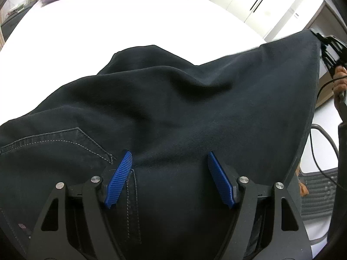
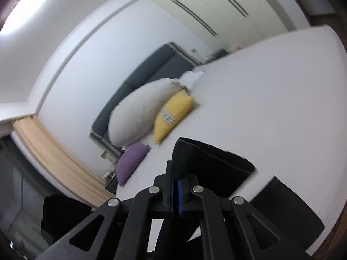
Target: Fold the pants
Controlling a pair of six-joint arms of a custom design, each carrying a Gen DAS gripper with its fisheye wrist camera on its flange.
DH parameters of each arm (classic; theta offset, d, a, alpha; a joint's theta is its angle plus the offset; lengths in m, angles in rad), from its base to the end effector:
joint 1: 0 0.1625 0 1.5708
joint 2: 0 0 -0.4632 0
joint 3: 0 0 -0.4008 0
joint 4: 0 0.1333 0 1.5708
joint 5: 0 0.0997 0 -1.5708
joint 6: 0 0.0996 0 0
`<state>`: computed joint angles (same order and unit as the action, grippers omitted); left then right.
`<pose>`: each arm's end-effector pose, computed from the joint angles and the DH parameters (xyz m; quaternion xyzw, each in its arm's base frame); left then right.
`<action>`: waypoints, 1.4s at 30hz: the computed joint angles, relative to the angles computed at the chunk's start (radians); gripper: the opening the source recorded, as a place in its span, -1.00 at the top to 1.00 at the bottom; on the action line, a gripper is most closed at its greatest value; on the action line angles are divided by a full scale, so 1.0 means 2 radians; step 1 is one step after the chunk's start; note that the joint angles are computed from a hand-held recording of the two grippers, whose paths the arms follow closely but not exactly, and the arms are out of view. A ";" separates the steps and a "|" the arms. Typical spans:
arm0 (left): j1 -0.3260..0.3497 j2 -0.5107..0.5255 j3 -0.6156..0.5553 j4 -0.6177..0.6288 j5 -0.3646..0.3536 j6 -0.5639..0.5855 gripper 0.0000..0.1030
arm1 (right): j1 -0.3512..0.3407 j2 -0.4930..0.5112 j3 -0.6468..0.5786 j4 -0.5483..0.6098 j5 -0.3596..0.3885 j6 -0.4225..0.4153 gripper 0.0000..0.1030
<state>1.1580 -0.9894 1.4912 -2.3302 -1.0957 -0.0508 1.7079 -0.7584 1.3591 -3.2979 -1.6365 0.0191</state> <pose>-0.1269 -0.7356 0.2966 0.1438 0.9536 -0.1751 0.1984 0.2348 -0.7747 0.3018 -0.0323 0.8447 -0.5341 0.0139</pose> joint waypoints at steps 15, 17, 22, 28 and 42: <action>-0.015 -0.002 0.021 -0.007 0.040 0.053 -0.43 | -0.115 -0.027 0.218 -0.171 -0.037 0.228 0.92; -0.018 -0.006 0.028 -0.008 0.045 0.063 -0.43 | -0.108 -0.026 0.213 -0.169 -0.045 0.228 0.92; -0.020 -0.028 0.051 -0.008 0.057 0.079 -0.43 | -0.103 -0.029 0.203 -0.152 -0.058 0.217 0.88; -0.006 -0.085 0.088 -0.016 0.071 0.053 -0.43 | -0.085 -0.046 0.211 -0.106 -0.131 0.244 -0.02; 0.019 -0.228 0.160 -0.063 0.054 -0.035 -0.44 | 0.017 0.040 0.196 0.074 0.054 0.197 0.04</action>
